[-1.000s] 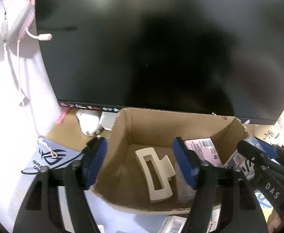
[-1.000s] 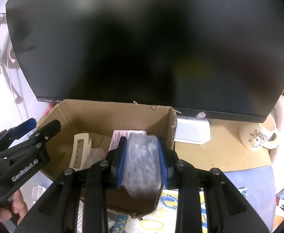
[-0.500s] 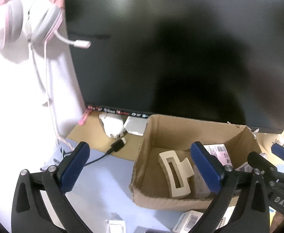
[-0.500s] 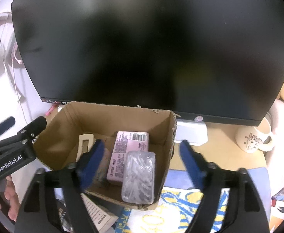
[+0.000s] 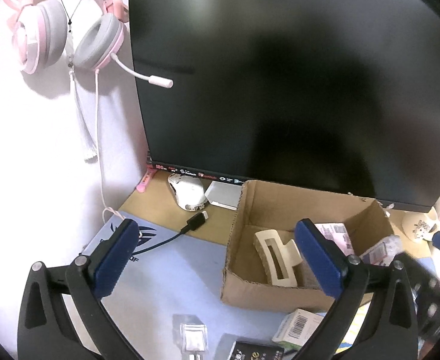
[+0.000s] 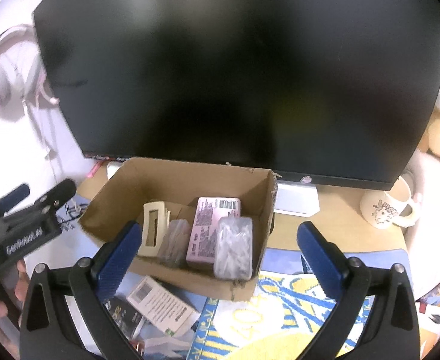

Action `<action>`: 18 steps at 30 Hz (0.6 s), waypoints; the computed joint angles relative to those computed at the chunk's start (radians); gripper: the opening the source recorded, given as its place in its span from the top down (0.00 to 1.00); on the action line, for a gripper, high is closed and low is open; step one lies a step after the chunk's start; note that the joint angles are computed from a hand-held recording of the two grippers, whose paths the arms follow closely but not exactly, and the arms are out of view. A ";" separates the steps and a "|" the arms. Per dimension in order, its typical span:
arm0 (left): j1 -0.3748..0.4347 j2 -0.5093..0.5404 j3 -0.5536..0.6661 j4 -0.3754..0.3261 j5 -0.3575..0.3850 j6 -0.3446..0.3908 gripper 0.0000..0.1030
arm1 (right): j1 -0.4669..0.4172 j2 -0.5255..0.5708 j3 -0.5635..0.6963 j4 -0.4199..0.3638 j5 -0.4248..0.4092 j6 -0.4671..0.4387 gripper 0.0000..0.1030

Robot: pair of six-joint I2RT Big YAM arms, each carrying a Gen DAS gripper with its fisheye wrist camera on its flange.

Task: Organize objects
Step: 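Withdraw both grippers from the box back toward the remaining desk items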

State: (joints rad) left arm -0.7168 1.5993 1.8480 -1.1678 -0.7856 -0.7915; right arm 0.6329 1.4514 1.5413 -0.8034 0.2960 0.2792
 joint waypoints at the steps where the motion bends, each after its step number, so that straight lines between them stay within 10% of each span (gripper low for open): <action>1: -0.004 0.000 0.002 0.000 0.000 0.002 0.00 | 0.005 -0.008 -0.012 0.005 0.002 -0.002 0.00; 18: -0.052 -0.046 -0.088 -0.165 -0.073 -0.167 0.00 | 0.084 -0.087 -0.175 0.080 0.070 0.044 0.00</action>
